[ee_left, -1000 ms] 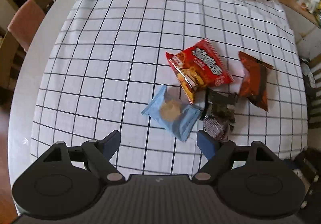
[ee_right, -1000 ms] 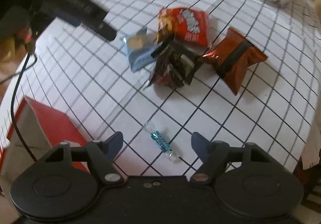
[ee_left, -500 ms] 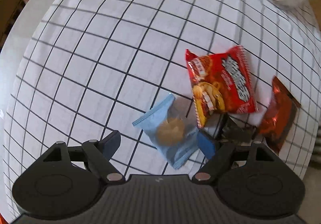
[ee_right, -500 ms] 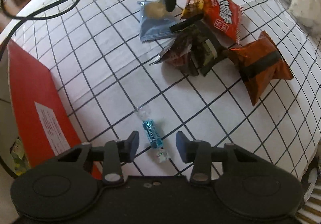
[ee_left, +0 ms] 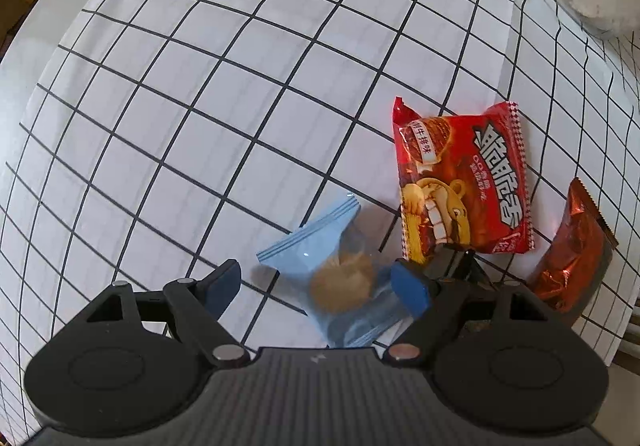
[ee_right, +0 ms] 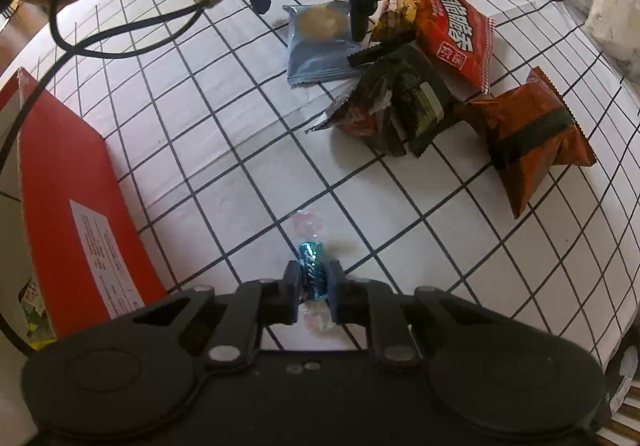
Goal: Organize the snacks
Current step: 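Grasp the blue cookie packet with the left gripper while the right grasps the teal candy, then carry the blue cookie packet and teal candy over the white box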
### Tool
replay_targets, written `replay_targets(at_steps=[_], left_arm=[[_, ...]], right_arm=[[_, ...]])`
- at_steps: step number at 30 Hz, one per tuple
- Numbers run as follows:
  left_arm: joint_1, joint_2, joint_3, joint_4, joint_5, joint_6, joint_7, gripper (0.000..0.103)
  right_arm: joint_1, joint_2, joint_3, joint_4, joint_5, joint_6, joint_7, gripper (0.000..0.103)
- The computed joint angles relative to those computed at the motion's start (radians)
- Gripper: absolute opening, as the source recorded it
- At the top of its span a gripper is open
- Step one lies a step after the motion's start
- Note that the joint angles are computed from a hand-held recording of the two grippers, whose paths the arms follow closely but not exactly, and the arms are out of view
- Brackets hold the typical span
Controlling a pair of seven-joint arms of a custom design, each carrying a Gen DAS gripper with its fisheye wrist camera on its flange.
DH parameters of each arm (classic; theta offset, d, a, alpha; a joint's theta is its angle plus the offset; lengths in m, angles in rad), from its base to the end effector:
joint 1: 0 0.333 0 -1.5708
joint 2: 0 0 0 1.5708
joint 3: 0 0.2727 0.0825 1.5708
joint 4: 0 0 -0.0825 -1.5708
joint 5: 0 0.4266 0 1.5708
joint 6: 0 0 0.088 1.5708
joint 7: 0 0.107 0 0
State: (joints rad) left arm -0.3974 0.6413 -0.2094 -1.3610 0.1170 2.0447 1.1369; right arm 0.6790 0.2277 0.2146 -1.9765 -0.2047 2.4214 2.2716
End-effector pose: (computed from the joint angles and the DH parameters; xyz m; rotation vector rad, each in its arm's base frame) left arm 0.6296 -0.3968 0.3031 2.0110 -2.4085 0.0926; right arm 0.4060 0.4996 0.3118 -2.3620 1.7040 -0.1487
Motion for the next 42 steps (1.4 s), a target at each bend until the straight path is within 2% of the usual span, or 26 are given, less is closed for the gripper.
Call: replay_targets(at_steps=[8,13,17,24,32,42], left_arm=[[-0.023,0.038,0.011,0.040,0.033,0.012,0.004,0.081],[-0.042,0.007,0.019,-0.005,0.074,0.046,-0.018,0.064],[-0.036,-0.009,0.020,-0.029,0.086,0.065,-0.018,0.058],[0.022,-0.063,0.006,-0.117,0.039,0.125,0.027,0.052],[0.080,-0.112,0.006,-0.181,-0.017,0.130,0.044,0.050],[0.162,-0.244,0.000,-0.349,-0.097,0.217,0.129,0.050]], right_arm=[[0.002,-0.011,0.002,-0.011,0.006,0.007,0.021,0.012],[0.002,-0.015,0.001,-0.017,0.006,0.010,0.037,0.012],[0.005,-0.021,-0.003,-0.025,-0.011,0.010,0.076,0.012],[0.008,-0.070,-0.007,-0.086,-0.058,0.042,0.199,0.012],[-0.003,-0.148,-0.003,-0.167,-0.156,0.082,0.423,0.012],[-0.016,-0.250,0.042,-0.208,-0.295,0.020,0.671,0.011]])
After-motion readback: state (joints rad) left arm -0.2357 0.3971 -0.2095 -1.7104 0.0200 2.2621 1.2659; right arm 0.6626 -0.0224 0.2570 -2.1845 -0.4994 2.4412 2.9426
